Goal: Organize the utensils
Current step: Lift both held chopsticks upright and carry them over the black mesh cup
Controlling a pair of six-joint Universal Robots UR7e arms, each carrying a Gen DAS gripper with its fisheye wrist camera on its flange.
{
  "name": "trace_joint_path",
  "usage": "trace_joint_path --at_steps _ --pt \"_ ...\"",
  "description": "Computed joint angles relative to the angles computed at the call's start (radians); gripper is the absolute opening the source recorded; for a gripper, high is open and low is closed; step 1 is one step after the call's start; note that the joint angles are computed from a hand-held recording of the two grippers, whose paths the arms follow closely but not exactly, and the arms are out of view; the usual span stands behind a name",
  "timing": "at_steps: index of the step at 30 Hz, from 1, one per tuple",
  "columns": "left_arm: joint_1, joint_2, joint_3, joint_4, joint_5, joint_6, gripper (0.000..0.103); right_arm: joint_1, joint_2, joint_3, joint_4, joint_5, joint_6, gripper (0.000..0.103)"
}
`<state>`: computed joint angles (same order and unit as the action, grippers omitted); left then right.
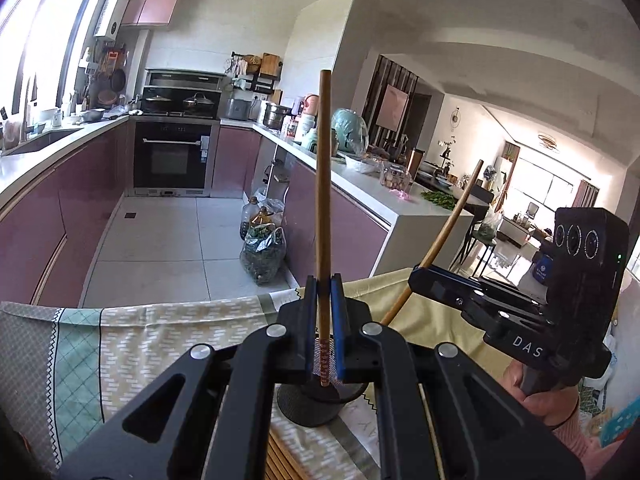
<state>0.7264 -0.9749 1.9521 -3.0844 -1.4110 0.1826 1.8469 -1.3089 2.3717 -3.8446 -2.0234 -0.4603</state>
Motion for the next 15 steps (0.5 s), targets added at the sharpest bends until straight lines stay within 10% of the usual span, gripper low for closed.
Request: trace_joint_path --at_steps 15 --pt "0.065 0.215 -0.123 0.166 0.088 0.026 0.008 -0.098 0.042 -0.072 0.324 -0.043 0.12 0.006"
